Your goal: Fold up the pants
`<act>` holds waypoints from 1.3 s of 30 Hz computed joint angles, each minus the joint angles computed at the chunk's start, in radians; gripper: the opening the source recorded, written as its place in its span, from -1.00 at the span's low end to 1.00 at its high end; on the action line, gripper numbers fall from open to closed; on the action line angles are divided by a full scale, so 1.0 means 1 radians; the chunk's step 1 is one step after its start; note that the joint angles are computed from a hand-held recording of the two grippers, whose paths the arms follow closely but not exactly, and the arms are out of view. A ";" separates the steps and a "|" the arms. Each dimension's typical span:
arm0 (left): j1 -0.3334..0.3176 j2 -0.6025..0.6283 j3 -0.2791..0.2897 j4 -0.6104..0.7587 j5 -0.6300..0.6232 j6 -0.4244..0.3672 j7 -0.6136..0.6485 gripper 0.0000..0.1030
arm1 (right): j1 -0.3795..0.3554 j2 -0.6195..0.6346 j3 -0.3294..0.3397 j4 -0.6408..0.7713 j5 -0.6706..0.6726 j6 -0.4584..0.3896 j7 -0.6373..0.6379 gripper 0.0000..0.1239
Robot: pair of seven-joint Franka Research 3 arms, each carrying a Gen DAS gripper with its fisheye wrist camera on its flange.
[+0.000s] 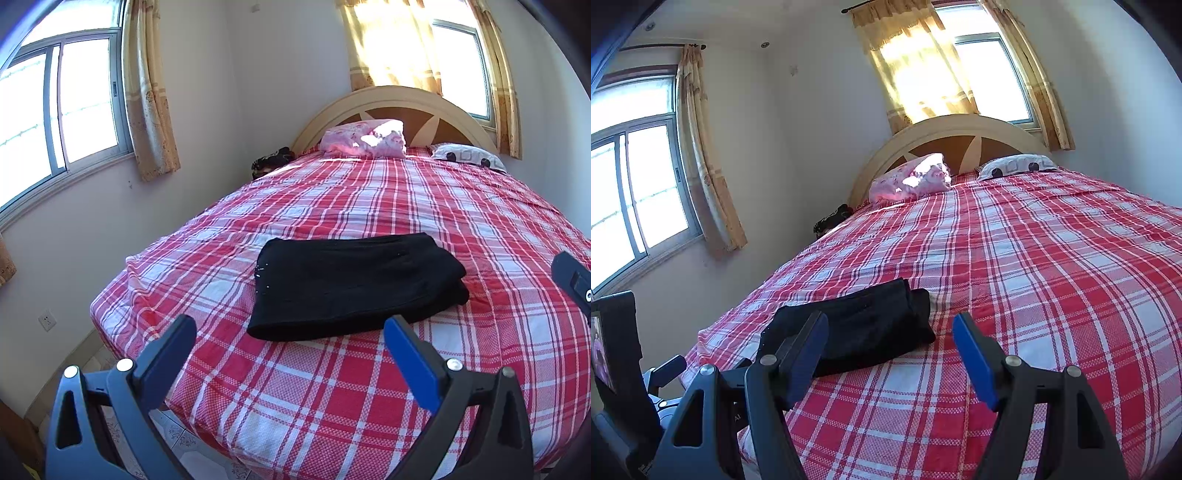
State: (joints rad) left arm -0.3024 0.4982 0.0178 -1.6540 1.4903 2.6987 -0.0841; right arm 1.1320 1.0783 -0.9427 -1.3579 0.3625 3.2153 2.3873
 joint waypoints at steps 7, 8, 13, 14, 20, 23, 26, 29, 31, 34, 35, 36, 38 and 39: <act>-0.005 0.001 -0.001 0.004 0.002 -0.030 0.002 1.00 | -0.014 -0.008 0.020 0.007 -0.003 0.000 -0.004 0.16; -0.006 0.001 -0.001 0.004 0.004 -0.029 0.001 1.00 | -0.015 -0.007 0.021 0.009 -0.004 -0.003 -0.004 0.16; -0.003 0.004 -0.003 0.007 0.016 -0.017 0.001 1.00 | -0.017 -0.007 0.021 0.011 -0.007 -0.003 -0.001 0.16; -0.002 0.007 -0.005 0.009 0.008 -0.016 0.010 1.00 | -0.017 -0.008 0.022 0.010 -0.008 -0.001 -0.002 0.16; -0.002 0.014 0.001 0.018 -0.035 -0.002 0.040 1.00 | -0.019 -0.006 0.021 0.015 -0.014 -0.008 0.008 0.16; -0.012 0.015 0.007 0.021 -0.042 -0.032 0.050 1.00 | -0.013 -0.003 0.011 0.013 -0.019 -0.010 0.016 0.16; -0.012 0.018 0.007 0.027 -0.050 -0.034 0.067 1.00 | -0.015 -0.003 0.011 0.014 -0.023 -0.012 0.022 0.16; -0.010 0.016 0.009 0.027 -0.062 -0.032 0.068 1.00 | -0.025 -0.004 0.020 0.023 -0.032 -0.018 0.026 0.16; -0.012 0.019 0.011 0.032 -0.066 -0.040 0.071 1.00 | -0.032 -0.003 0.025 0.032 -0.040 -0.023 0.029 0.16; -0.007 0.028 0.009 0.042 -0.086 -0.037 0.106 1.00 | -0.034 -0.002 0.025 0.033 -0.050 -0.023 0.039 0.16; -0.007 0.031 0.010 0.046 -0.090 -0.034 0.111 1.00 | -0.034 -0.003 0.025 0.031 -0.052 -0.022 0.042 0.16; -0.010 0.033 0.013 0.048 -0.090 -0.035 0.112 1.00 | -0.035 -0.001 0.024 0.033 -0.053 -0.022 0.046 0.16; -0.017 0.034 0.020 0.050 -0.080 -0.035 0.104 1.00 | -0.037 0.003 0.022 0.037 -0.054 -0.022 0.054 0.16; -0.019 0.035 0.024 0.053 -0.068 -0.031 0.098 1.00 | -0.038 0.005 0.020 0.039 -0.055 -0.022 0.057 0.16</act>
